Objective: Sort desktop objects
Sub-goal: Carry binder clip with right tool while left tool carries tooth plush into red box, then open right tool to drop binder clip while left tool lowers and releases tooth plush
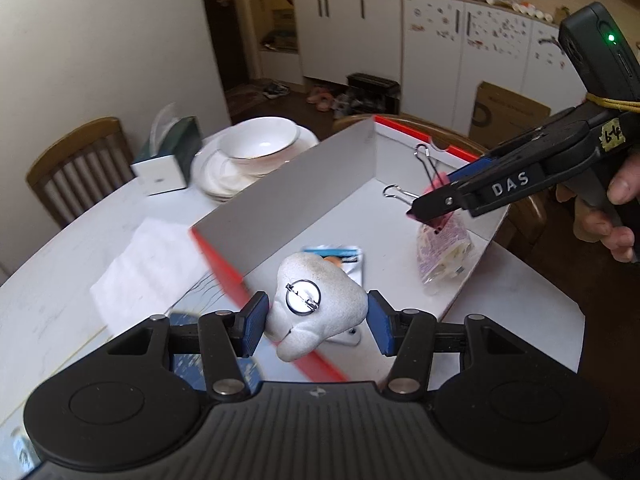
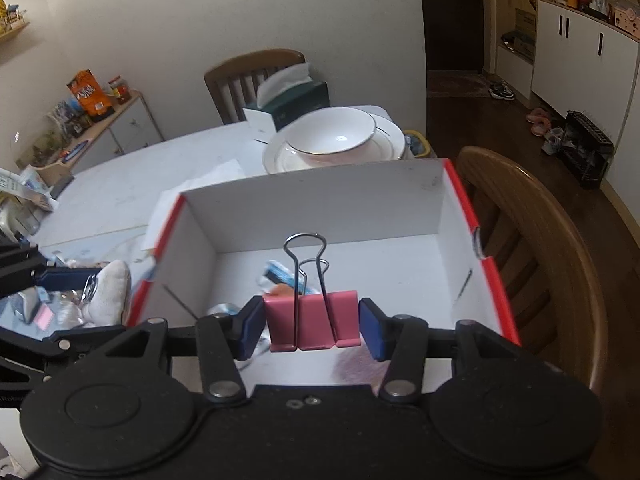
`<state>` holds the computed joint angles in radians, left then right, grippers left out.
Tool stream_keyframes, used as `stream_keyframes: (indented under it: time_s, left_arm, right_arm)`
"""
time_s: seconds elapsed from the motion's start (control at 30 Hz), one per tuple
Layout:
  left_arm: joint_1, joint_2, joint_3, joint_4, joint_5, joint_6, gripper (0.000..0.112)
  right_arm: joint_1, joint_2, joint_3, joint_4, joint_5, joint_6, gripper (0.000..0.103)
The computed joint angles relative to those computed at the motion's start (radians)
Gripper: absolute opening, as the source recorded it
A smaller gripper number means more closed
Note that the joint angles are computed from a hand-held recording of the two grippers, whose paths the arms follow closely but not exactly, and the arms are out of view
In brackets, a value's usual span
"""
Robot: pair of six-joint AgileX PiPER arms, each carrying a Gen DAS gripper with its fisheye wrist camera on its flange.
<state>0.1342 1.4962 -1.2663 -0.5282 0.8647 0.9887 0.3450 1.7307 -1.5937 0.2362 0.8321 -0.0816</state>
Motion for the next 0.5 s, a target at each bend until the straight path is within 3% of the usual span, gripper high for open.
stream_keyframes:
  time_s: [0.23, 0.5]
  left_arm:
    - [-0.114, 0.140, -0.132, 0.089, 0.002, -0.075, 0.052]
    - [-0.193, 0.275, -0.230, 0.200, 0.026, -0.194, 0.052]
  right_arm:
    - [-0.038, 0.070, -0.079, 0.020, 0.043, -0.089, 0.050]
    - [-0.044, 0.218, -0.260, -0.035, 0.161, -0.115, 0.050]
